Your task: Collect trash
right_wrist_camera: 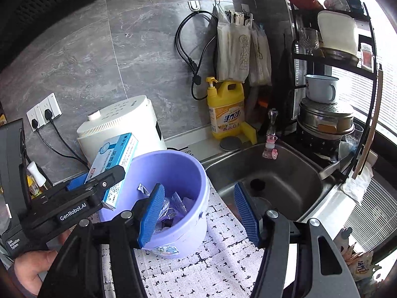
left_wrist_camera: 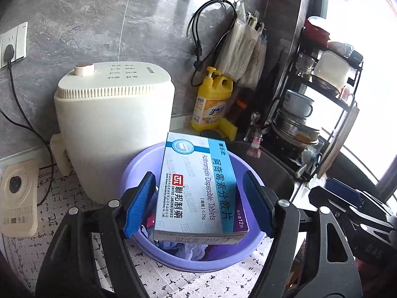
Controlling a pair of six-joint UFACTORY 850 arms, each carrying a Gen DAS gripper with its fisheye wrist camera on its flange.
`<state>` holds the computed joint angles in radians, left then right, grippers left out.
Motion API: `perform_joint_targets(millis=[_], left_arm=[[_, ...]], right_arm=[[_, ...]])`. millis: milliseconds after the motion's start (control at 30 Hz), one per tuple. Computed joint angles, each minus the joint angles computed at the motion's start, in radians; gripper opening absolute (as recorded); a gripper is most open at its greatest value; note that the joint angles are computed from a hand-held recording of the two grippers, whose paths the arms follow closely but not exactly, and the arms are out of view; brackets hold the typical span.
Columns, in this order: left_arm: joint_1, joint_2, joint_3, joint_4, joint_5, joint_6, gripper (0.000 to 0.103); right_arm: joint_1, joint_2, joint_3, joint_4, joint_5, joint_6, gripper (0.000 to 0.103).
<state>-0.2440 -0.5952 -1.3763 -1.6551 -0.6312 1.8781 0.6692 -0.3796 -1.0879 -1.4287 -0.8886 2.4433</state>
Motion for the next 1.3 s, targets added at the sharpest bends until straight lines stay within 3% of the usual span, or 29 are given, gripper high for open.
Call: perform_joint_targets(millis=[67,400,500,800,1300], left_arm=[[0.008,-0.001,-0.001,-0.011,-0.017,-0.005,0.086],[0.045,0.03,0.017,-0.07,0.044,0.009,0.094],[0.063,0.044,0.028,-0.067,0.058,0.004,0.097],[0.122,0.094,0.062,-0.048,0.104,-0.002,0.097],[0.216,0.17,0.131,0.017,0.157,-0.02,0.097]], right_arm=[[0.005,0.003,0.007,0.001,-0.006,0.004,0.064],[0.009,0.002,0.001,-0.04,0.024,0.023,0.071],[0.009,-0.006,-0.015,-0.051,0.032,0.011,0.08],[0.007,-0.019,-0.051,-0.092,0.109,-0.005,0.095],[0.033,-0.077,-0.151,-0.076,0.184,-0.108,0.095]])
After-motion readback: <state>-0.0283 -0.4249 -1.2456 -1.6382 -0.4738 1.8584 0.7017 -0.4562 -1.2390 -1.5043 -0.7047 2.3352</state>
